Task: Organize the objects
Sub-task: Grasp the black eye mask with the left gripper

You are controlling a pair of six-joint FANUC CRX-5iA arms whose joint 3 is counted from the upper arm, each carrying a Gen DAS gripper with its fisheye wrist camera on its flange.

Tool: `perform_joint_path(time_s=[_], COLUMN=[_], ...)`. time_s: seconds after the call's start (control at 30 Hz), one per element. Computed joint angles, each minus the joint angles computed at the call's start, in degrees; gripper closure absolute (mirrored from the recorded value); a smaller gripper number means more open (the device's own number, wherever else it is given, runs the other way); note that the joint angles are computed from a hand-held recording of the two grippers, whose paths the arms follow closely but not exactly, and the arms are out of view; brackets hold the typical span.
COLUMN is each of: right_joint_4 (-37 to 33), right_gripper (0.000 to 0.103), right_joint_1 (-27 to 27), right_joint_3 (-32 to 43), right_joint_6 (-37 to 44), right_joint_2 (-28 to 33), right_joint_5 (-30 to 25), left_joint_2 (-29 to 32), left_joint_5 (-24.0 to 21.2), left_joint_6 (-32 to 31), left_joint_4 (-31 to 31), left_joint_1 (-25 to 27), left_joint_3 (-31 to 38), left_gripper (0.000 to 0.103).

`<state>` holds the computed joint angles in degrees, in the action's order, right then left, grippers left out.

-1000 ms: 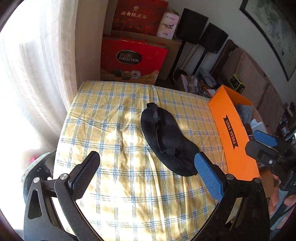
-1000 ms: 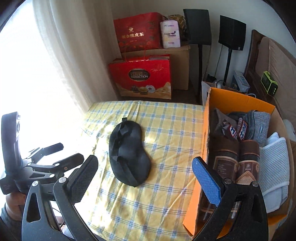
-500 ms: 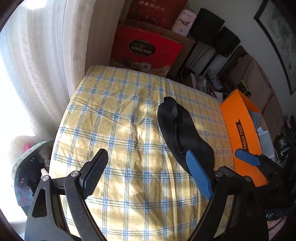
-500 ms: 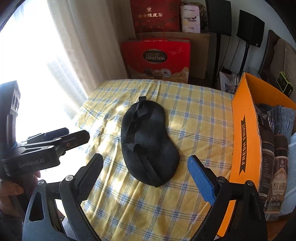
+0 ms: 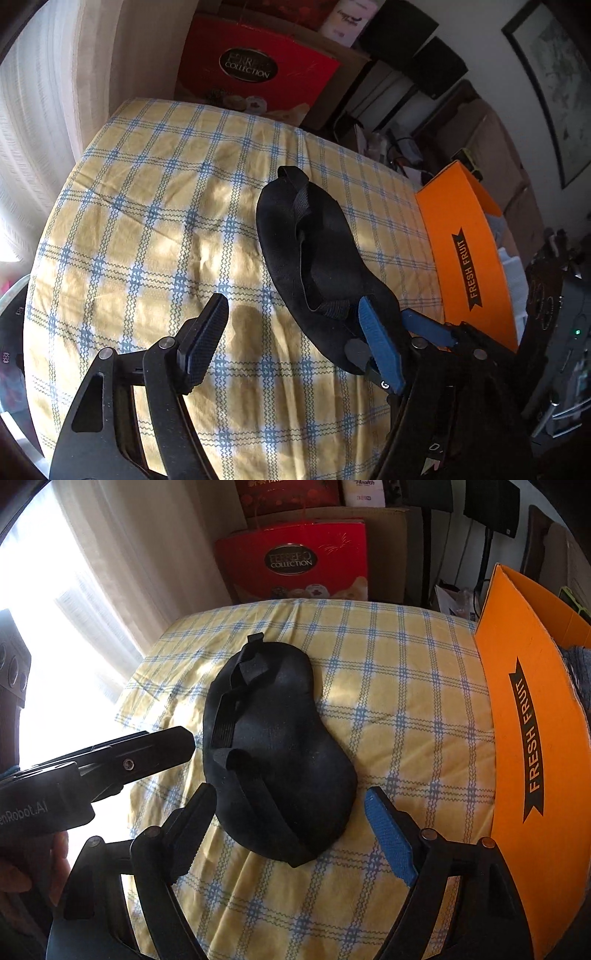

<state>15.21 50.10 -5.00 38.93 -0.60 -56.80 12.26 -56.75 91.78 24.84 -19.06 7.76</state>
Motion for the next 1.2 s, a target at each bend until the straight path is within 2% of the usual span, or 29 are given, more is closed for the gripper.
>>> perform_joint_path(time_s=[0.1,0.17,0.27,0.33,0.37,0.47,0.53,0.57,0.83,0.9,0.97,1.2], right_joint_4=[2.3,3.7,0.6,-0.6,-0.7,-3.5,-4.5,-4.3,-3.5,-3.1,-3.1,0.8], right_gripper=[0.035,0.057,0.078,0.083,0.083,0.086,0.086,0.087,0.088,0.093,0.096,0.096], right_joint_1=[0.5,0.7,-0.3,-0.5,-0.4,-0.9,-0.9,-0.5,1.0,1.1,1.2,2.8], right_joint_3=[-1.4,-1.7,-1.8,-2.0,-2.3,-2.6,-2.8,-3.1,-4.0,-4.9,-5.1,-5.3], right_joint_6=[-2.1,-3.3,-2.3,-2.1,-2.4,-2.3,-2.6,-3.1,-5.0,-6.1,-7.0,-10.4], right_joint_2=[-0.5,-0.5,-1.2,-1.6,-1.9,-2.9,-3.5,-3.9,-4.8,-5.5,-5.9,-8.0], right_joint_5=[0.7,0.4,2.2,3.1,3.5,5.6,6.8,7.2,8.1,8.8,8.6,6.7], left_joint_2=[1.1,1.4,1.6,1.3,1.3,0.8,0.4,0.3,-2.6,-3.1,-3.6,-4.0], left_joint_5=[-0.5,-0.4,0.2,1.0,1.2,1.5,1.5,1.4,5.1,5.5,5.9,5.8], left_joint_6=[-0.5,-0.4,-0.9,-0.8,-0.8,0.1,0.6,1.0,0.5,0.2,-0.1,-0.5], left_joint_4=[1.3,1.9,3.3,3.7,4.0,3.5,3.4,3.3,3.5,3.3,3.7,3.7], left_joint_1=[-0.3,-0.5,-0.5,-0.4,-0.3,0.0,0.2,0.3,0.1,-0.1,-0.3,-1.5], left_joint_3=[0.4,0.2,-0.7,-1.2,-1.4,-1.9,-2.4,-2.6,-6.1,-6.3,-6.4,-3.5], left_gripper=[0.04,0.04,0.043,0.044,0.044,0.058,0.077,0.08,0.092,0.095,0.096,0.097])
